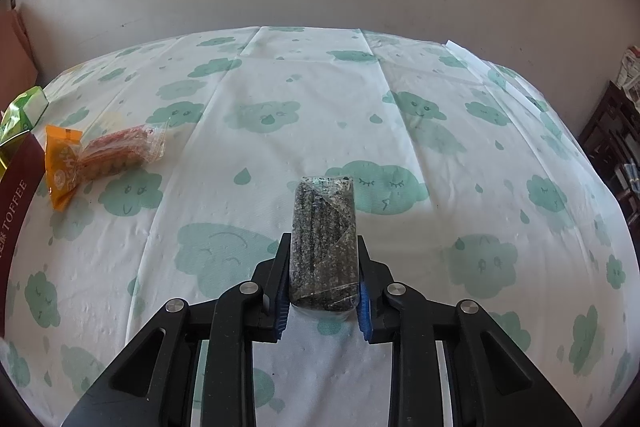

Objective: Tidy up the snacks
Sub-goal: 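Carry the dark seaweed pack over the tin with the right gripper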

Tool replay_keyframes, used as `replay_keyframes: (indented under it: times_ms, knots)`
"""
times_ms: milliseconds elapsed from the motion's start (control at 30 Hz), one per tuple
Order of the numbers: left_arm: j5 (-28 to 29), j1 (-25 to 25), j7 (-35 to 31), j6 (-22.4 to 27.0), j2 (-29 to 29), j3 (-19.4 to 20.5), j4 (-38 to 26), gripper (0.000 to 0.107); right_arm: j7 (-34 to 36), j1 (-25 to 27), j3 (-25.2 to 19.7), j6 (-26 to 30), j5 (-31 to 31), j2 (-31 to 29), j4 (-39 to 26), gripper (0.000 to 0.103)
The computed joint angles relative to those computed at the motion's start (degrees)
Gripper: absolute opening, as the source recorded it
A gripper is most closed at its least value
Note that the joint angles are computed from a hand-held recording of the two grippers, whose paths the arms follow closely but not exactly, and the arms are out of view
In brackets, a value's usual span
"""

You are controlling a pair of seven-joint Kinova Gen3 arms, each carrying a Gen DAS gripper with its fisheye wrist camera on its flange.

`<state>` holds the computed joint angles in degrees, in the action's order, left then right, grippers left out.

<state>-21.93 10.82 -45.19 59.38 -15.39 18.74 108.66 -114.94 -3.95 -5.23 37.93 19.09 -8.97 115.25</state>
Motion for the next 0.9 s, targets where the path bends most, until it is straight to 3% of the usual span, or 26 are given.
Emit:
replay_keyframes:
  times_ms: [300, 467, 900]
  knots:
    - [2.2, -1.7, -1.5, -2.5, -3.9, -0.9, 2.0, 0.090, 2.3, -1.1, 0.0, 2.6, -4.3, -0.3, -1.2, 0.027]
    - [2.7, -4.1, -1.6, -2.2, -5.8, -0.6, 2.8, 0.090, 4.5, -3.5, 0.4, 3.5, -9.7, -1.3, -1.9, 0.027]
    - [2.3, -11.3, 0.6, 1.9, -11.0, -0.3, 5.0, 0.090, 7.5, -14.4, -7.4, 3.9, -16.2, -2.1, -8.1, 0.027]
